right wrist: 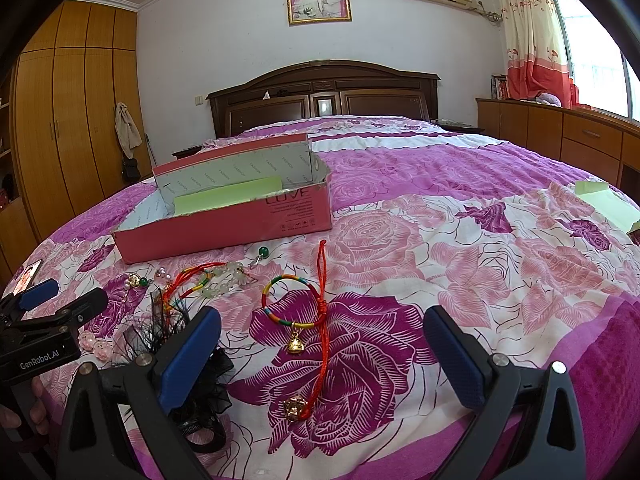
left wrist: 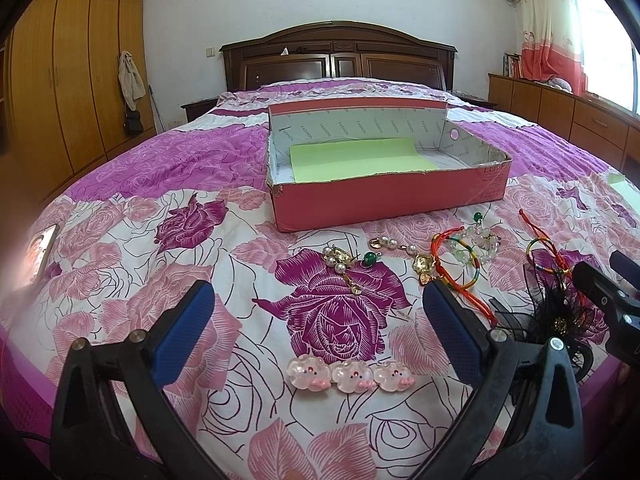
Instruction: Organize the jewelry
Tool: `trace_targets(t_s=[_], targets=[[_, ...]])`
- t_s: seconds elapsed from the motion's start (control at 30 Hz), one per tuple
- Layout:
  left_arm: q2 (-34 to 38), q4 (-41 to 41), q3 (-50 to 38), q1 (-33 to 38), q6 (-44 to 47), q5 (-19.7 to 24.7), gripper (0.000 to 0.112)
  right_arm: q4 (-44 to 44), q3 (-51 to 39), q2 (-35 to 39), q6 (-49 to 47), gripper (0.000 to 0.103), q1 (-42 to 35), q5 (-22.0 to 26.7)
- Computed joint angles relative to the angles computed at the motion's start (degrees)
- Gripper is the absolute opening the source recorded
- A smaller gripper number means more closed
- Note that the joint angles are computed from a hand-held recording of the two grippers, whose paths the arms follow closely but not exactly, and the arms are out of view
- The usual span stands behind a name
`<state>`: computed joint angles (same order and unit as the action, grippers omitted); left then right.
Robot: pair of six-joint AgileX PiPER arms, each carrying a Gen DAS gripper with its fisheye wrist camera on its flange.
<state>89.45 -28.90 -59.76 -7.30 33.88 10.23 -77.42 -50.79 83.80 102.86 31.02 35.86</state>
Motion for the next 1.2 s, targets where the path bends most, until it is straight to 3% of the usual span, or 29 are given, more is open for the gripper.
trace_targets(t_s=[1.2], targets=[[0.0,-1.1,0.1,0.0,1.0,-0.2,0.098,-0.2,0.1,0.0,0.3,0.103,0.1,0.0]])
